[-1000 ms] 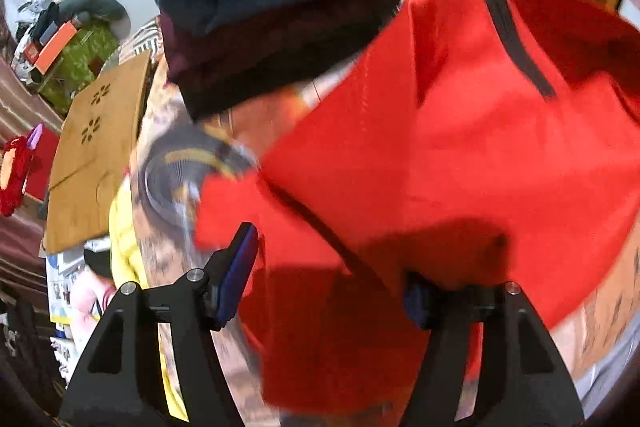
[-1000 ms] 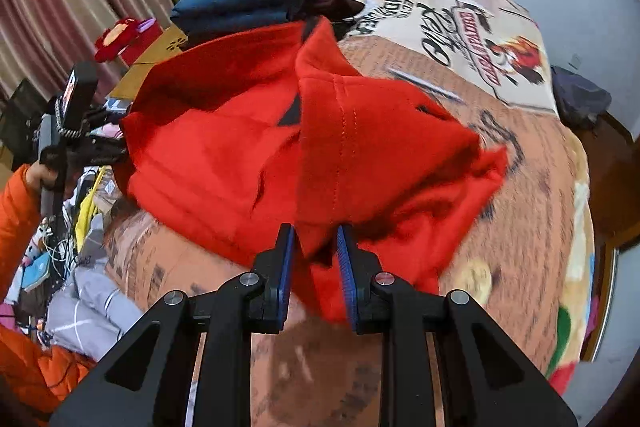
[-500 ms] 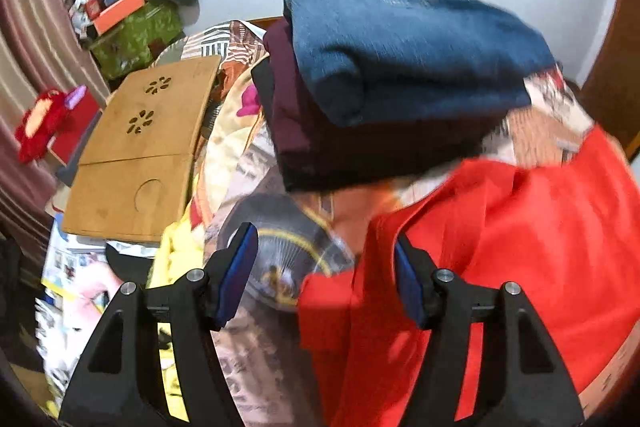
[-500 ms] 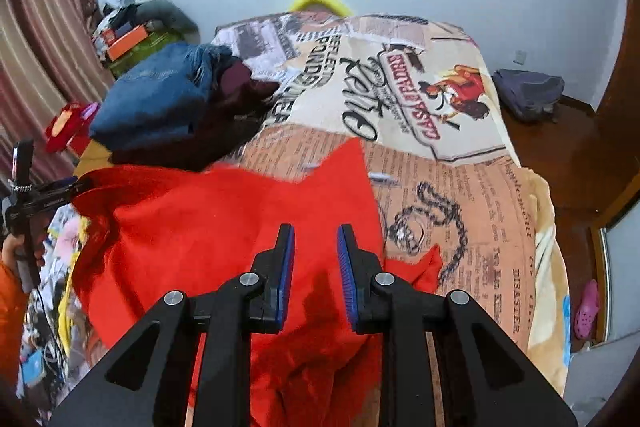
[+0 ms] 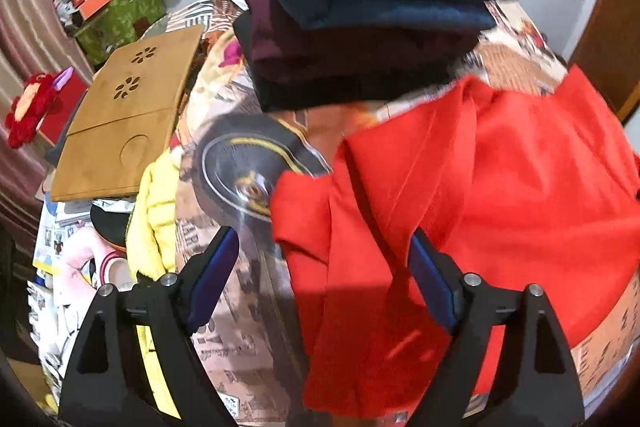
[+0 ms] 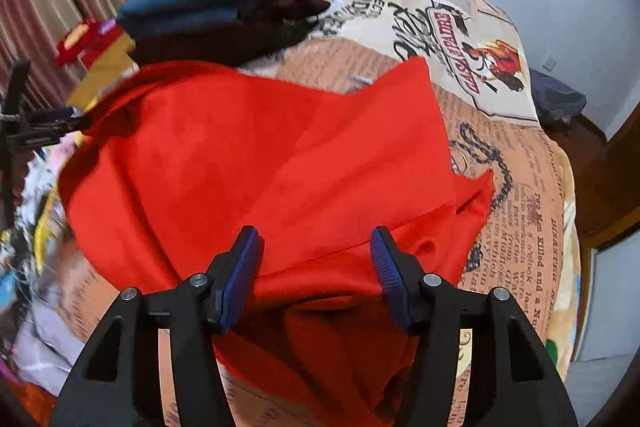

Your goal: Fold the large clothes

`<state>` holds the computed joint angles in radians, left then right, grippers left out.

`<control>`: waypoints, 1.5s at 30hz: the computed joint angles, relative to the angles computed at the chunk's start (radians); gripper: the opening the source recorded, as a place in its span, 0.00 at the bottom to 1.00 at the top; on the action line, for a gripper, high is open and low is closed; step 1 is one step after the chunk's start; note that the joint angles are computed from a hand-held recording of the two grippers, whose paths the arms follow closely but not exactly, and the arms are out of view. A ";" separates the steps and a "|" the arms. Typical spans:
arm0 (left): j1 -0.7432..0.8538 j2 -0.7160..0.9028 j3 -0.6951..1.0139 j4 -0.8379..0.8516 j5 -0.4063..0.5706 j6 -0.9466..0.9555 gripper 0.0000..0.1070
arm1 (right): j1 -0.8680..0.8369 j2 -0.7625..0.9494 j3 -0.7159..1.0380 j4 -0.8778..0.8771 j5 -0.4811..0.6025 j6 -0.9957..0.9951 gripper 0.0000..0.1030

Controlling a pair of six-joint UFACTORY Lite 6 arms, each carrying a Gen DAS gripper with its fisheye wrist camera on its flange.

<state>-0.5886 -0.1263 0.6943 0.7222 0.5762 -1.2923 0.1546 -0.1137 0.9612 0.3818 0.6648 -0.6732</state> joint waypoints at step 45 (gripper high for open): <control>0.477 -0.219 -0.216 0.002 -0.018 0.051 0.84 | -0.150 -0.063 -0.011 -0.047 0.001 0.066 0.56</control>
